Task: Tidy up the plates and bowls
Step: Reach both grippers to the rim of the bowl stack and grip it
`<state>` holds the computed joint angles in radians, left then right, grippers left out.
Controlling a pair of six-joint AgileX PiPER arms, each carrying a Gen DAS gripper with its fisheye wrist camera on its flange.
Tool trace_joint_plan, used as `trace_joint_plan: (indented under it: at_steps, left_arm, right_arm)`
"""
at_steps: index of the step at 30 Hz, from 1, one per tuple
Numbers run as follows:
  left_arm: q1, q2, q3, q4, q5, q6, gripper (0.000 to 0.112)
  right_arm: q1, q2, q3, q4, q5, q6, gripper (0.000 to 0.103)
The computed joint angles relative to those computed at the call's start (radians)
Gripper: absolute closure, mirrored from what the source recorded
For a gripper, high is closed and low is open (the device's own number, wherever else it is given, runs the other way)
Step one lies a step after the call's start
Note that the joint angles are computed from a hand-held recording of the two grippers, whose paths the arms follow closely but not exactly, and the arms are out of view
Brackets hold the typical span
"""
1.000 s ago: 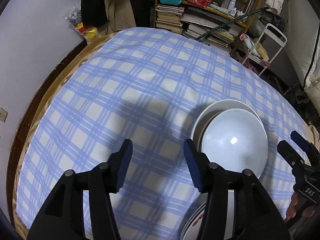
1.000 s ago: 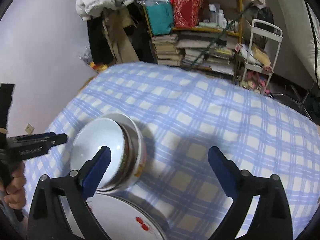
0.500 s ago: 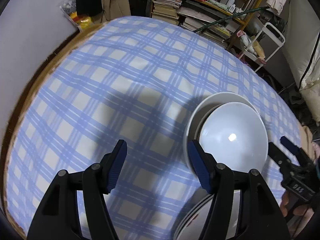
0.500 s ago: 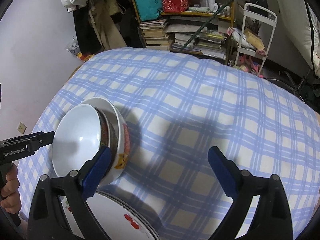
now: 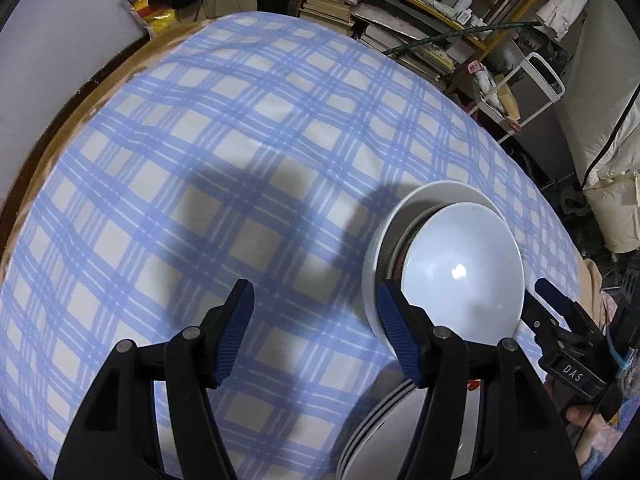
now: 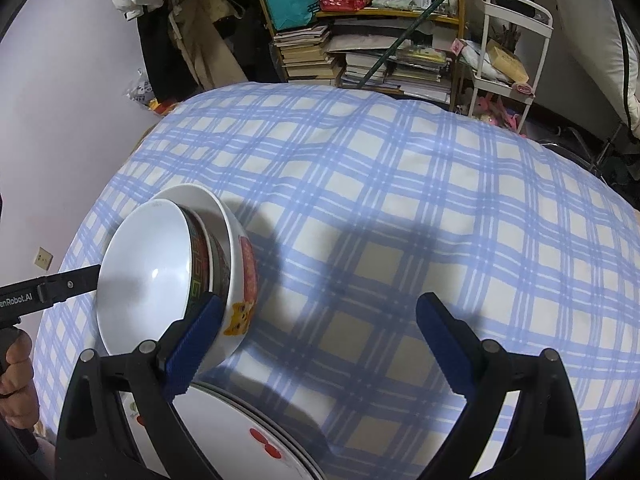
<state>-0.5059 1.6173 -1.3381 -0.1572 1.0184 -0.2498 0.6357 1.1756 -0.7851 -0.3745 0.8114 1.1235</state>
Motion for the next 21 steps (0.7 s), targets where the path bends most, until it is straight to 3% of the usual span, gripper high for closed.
trace_joint_plan:
  at_steps: [11,18,21]
  left_arm:
    - [-0.056,0.014,-0.013,0.094,0.002,-0.043,0.048]
    - [-0.128,0.044,-0.058,0.24,0.026,-0.1,0.048]
    - [-0.12,0.059,-0.08,0.22,0.04,-0.078,0.052]
  right_arm:
    - [-0.014,0.007,0.007,0.025,-0.019,-0.014,0.001]
    - [-0.044,0.021,-0.005,0.086,-0.011,-0.042,0.001]
    - [-0.071,0.012,0.005,0.13,-0.029,-0.071,0.005]
